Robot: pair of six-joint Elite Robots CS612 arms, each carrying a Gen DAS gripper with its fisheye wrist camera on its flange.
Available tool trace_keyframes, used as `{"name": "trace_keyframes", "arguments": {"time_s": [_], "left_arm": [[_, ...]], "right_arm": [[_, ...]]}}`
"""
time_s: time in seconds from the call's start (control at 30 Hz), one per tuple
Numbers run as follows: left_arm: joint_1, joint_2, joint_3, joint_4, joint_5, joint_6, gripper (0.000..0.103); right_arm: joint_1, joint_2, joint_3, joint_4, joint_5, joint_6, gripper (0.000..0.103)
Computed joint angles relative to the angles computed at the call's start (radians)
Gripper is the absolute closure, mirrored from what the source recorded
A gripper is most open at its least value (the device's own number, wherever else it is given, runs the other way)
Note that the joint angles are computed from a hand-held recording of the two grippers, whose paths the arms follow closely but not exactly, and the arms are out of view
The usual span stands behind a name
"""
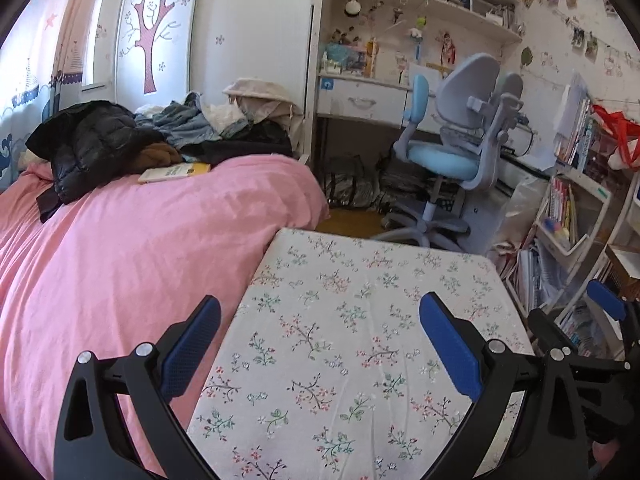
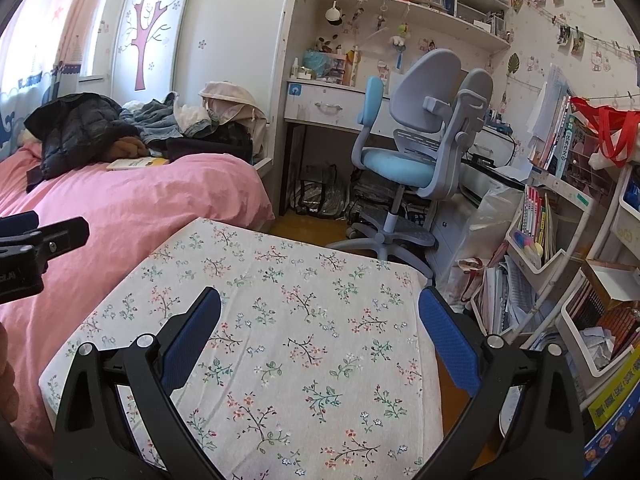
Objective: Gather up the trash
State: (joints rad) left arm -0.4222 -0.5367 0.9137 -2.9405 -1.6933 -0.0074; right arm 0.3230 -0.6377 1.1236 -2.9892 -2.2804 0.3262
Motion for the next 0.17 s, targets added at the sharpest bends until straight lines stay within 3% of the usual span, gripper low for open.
{"name": "trace_keyframes", "arguments": {"time_s": [0.17], "left_arm": [[0.003, 0.003, -0.008, 0.023, -0.019, -0.005, 0.008]], "right_arm": [[-0.001, 0.006, -0.015, 0.01, 0.002, -0.002, 0.007]]}}
